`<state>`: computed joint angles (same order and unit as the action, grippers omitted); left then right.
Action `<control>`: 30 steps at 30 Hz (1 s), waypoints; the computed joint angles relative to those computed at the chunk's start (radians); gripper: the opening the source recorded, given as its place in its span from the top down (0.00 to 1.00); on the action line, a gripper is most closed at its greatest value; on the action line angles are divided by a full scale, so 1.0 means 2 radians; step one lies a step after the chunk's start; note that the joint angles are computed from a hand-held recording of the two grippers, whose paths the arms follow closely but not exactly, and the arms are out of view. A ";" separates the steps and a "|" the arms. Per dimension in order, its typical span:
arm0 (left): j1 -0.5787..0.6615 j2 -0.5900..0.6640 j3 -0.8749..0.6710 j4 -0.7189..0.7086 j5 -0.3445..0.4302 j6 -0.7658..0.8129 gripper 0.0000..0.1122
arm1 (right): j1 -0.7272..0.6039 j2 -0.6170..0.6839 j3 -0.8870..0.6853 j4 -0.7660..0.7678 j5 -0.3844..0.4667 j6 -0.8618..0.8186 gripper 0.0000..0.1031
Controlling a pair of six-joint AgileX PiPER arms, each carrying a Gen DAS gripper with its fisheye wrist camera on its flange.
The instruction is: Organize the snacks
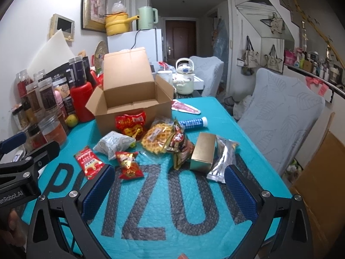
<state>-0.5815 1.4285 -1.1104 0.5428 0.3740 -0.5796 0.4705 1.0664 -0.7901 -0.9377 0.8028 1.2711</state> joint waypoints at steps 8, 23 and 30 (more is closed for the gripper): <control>0.012 0.012 -0.025 -0.066 -0.003 0.063 0.08 | -0.005 0.010 -0.027 0.013 0.011 -0.040 0.00; 0.052 0.032 -0.067 -0.196 0.005 0.215 0.08 | -0.030 0.037 -0.053 0.033 -0.046 -0.063 0.00; 0.076 0.043 -0.073 -0.211 0.003 0.233 0.08 | -0.043 0.056 -0.048 0.043 -0.095 -0.080 0.00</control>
